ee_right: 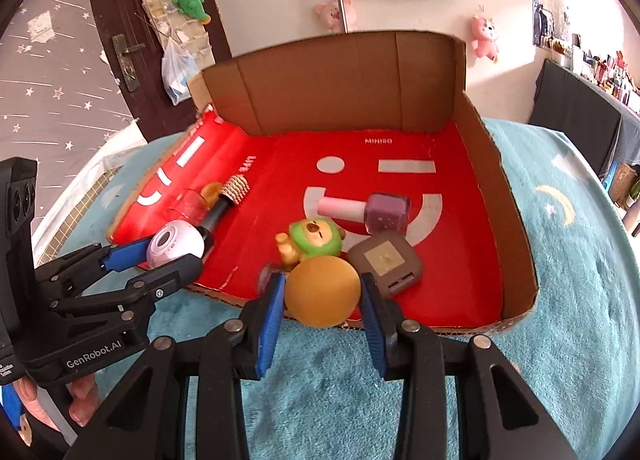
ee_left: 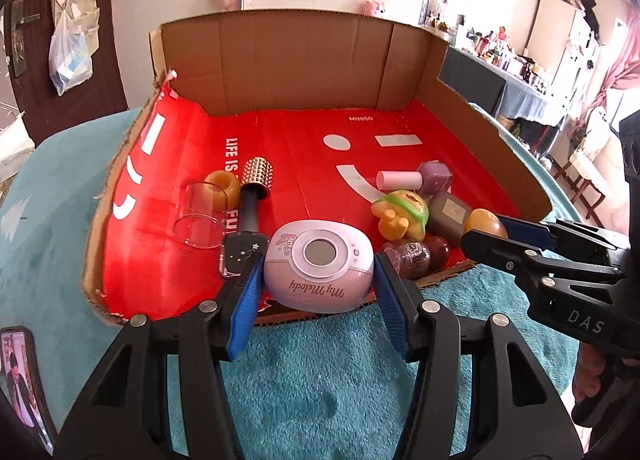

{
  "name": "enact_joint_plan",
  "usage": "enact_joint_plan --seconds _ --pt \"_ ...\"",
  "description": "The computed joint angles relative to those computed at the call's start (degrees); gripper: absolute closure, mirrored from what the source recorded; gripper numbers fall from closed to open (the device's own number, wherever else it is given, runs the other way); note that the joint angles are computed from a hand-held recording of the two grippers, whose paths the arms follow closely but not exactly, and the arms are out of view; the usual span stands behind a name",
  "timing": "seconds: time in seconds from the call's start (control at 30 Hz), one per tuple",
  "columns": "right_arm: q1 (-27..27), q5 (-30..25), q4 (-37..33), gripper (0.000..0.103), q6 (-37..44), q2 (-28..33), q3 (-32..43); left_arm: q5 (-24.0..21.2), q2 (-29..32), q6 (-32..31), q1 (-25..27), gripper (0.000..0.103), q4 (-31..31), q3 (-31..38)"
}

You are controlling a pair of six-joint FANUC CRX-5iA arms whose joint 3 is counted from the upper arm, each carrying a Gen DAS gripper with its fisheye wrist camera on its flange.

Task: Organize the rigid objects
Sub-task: 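Lift the orange ball and pink compact and carry both over the red box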

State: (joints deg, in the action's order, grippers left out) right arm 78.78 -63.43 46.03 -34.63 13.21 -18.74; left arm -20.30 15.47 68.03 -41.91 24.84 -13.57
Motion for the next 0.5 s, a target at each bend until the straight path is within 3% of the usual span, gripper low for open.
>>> enact_joint_plan --seconds 0.17,0.37,0.5 --pt "-0.7 1.2 -0.9 0.063 0.1 -0.1 -0.5 -1.0 1.5 0.5 0.2 0.051 -0.4 1.4" --pt "-1.9 4.8 2.8 0.063 -2.0 -0.8 -2.0 -1.9 3.0 1.0 0.5 0.051 -0.8 2.7" --pt "-3.3 6.7 4.4 0.063 -0.2 0.5 -0.8 -2.2 3.5 5.2 0.5 0.051 -5.4 4.5"
